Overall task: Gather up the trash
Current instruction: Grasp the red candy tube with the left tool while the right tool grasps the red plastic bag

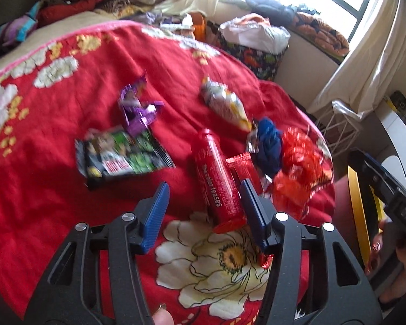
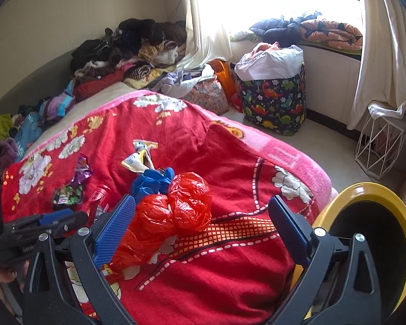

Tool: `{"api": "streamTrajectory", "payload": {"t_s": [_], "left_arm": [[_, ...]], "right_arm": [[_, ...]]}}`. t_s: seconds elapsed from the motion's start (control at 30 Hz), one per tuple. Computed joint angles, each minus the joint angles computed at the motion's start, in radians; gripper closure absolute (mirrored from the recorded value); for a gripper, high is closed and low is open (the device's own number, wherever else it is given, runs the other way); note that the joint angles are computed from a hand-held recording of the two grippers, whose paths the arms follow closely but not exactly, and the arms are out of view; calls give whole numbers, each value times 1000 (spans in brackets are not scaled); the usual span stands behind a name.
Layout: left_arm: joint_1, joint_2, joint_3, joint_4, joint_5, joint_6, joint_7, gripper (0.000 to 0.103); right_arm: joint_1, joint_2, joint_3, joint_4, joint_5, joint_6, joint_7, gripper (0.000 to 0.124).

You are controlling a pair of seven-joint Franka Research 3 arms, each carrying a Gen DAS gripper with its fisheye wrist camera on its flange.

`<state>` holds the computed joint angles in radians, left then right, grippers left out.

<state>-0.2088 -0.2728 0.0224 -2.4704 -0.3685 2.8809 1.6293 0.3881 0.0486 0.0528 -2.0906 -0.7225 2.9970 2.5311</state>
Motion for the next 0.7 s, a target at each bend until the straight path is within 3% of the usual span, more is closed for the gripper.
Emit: {"api": "streamTrajectory", "payload": {"t_s": [0.2,0.4,0.47,0.53,0.57,0.63,0.7], "left_arm": [[-23,13,11,3,-54,-2,45,60],[-28,28,16,13,-115,-8,90,66],[-25,32,14,15,-131,-9,101,67],[-24,35,12,16,-150,-11,116,68],[-23,37,9,17,-156,-12,121,70],[-20,42,4,21,-167,-16,132,72],[-19,46,0,24,-176,-17,145,75]], "right_arm": [[14,72,2,56,165,-25,-144,28],[-43,143,94,99,595,-58,-479,29],[-95,159,163,106,783,-68,-628,41],[-153,168,238,112,966,-84,-791,65],[-170,167,263,109,1036,-87,-854,69],[-174,151,278,88,1117,-64,-927,81],[-159,125,270,60,1162,-37,-963,82]]}}
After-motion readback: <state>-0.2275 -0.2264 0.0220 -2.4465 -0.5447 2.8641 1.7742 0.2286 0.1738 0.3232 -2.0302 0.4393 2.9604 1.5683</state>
